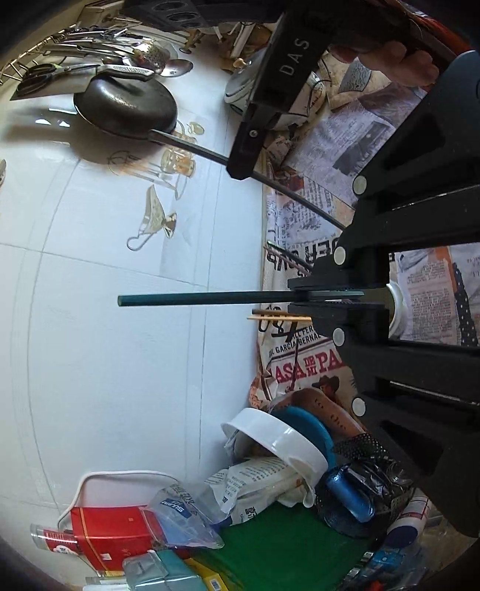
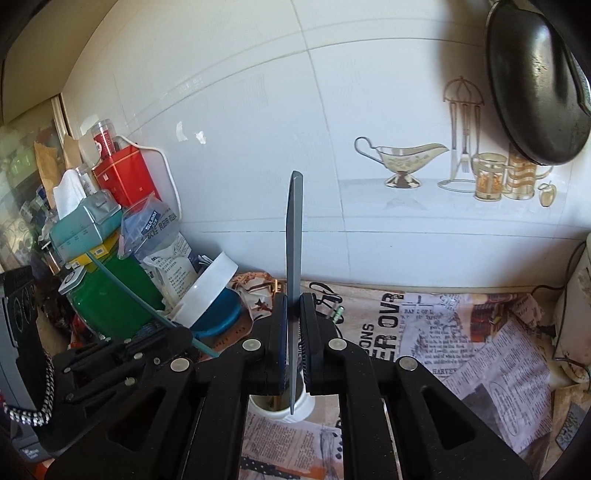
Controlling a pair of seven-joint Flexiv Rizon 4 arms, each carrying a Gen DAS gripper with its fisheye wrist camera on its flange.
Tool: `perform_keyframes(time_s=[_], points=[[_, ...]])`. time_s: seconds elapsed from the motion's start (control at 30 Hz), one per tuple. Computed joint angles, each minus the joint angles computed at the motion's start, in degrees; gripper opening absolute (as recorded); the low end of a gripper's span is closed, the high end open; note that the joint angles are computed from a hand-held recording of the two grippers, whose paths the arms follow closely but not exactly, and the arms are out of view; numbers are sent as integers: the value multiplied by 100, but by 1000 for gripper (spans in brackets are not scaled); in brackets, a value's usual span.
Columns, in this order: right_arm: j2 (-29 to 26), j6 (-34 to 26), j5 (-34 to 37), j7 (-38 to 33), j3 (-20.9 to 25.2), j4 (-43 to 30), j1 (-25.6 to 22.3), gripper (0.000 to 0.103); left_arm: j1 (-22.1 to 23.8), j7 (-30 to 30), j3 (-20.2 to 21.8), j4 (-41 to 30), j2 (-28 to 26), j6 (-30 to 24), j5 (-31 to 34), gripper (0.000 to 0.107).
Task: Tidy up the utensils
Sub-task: 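Lift both held sticks and carry them over the white cup, then lower the sticks into the white cup and open both tools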
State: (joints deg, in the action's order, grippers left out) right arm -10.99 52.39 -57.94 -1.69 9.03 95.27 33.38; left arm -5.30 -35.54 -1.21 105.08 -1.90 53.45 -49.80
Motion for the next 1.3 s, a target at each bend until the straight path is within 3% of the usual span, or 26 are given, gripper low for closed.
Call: perform_keyframes(time_s=[0.33, 0.63, 1.0, 1.3], points=[[-537, -13, 156, -76, -216, -341, 150, 6, 212, -47, -36, -163, -420, -223, 357, 3], [-867, -112, 1206, -656, -174, -459, 203, 6, 327, -235, -110, -249, -734, -483, 846, 3], [-992, -325, 2107, -1468, -86, -625, 283, 6, 391, -665, -151, -437, -968, -763, 1375, 3], [-791, -297, 2146, -1626, -91, -496, 341, 12, 403, -743, -132, -393, -831, -755, 1457, 8]])
